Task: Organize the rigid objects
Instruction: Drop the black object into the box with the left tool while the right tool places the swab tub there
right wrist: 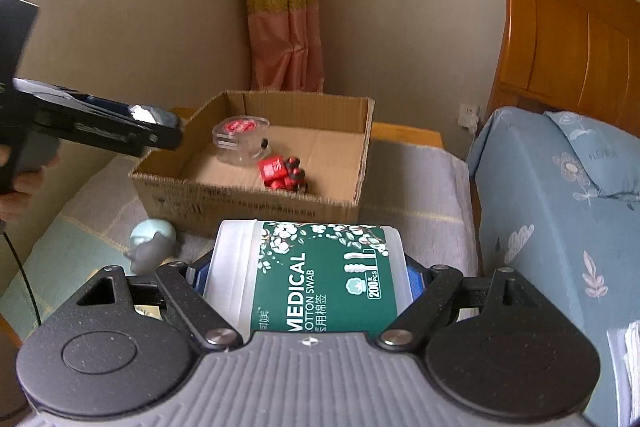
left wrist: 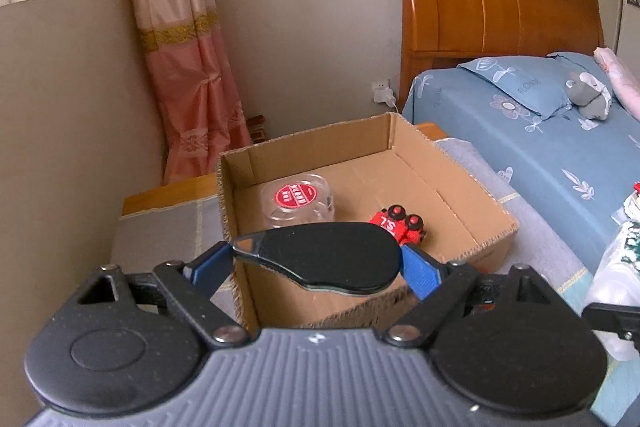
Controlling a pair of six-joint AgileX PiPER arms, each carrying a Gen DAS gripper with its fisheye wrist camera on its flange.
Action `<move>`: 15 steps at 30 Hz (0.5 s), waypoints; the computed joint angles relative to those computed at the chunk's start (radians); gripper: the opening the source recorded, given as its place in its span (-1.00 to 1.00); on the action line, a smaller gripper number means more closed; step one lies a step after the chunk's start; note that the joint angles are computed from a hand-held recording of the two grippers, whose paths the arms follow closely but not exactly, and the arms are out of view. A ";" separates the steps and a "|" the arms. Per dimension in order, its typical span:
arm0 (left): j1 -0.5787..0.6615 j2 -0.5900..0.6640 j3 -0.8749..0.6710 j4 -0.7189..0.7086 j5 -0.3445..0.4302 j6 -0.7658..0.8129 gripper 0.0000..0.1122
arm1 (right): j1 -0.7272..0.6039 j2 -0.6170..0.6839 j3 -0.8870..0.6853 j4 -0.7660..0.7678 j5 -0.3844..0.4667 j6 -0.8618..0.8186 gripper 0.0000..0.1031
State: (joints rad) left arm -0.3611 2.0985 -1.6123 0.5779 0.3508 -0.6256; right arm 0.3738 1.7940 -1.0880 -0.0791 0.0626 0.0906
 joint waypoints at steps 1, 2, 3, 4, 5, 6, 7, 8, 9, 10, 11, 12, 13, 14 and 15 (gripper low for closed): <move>-0.001 0.017 -0.021 0.001 0.002 -0.005 0.59 | -0.003 0.008 -0.014 0.022 0.005 -0.025 0.68; 0.002 0.032 -0.037 -0.002 -0.005 -0.007 0.60 | -0.004 0.017 -0.029 0.021 0.012 -0.024 0.68; 0.005 0.046 -0.053 -0.009 -0.006 -0.010 0.62 | -0.003 0.026 -0.046 0.024 0.022 -0.027 0.68; 0.008 0.057 -0.068 -0.037 0.002 0.011 0.66 | -0.003 0.035 -0.062 0.067 0.030 -0.069 0.68; 0.013 0.064 -0.076 -0.073 0.003 0.040 0.67 | -0.004 0.043 -0.073 0.114 0.034 -0.116 0.68; 0.017 0.066 -0.074 -0.093 -0.003 0.058 0.68 | -0.005 0.049 -0.084 0.156 0.042 -0.160 0.68; 0.020 0.067 -0.072 -0.101 -0.002 0.067 0.69 | -0.005 0.055 -0.095 0.192 0.048 -0.196 0.68; 0.021 0.064 -0.063 -0.099 -0.002 0.065 0.69 | -0.004 0.061 -0.105 0.206 0.053 -0.212 0.68; 0.023 0.053 -0.040 -0.095 -0.010 0.063 0.70 | -0.003 0.067 -0.116 0.209 0.059 -0.217 0.68; 0.025 0.044 -0.024 -0.099 -0.015 0.069 0.72 | -0.002 0.072 -0.128 0.207 0.066 -0.217 0.68; 0.027 0.031 -0.002 -0.100 -0.019 0.068 0.74 | 0.000 0.078 -0.141 0.210 0.073 -0.223 0.68; 0.028 0.014 0.029 -0.091 -0.030 0.060 0.77 | 0.000 0.085 -0.157 0.218 0.082 -0.232 0.68; 0.030 -0.005 0.063 -0.074 -0.045 0.045 0.77 | 0.000 0.091 -0.172 0.238 0.092 -0.254 0.68; 0.031 -0.023 0.092 -0.065 -0.057 0.039 0.77 | -0.001 0.099 -0.193 0.264 0.105 -0.283 0.68; 0.032 -0.037 0.114 -0.061 -0.064 0.034 0.77 | -0.001 0.107 -0.212 0.275 0.116 -0.297 0.68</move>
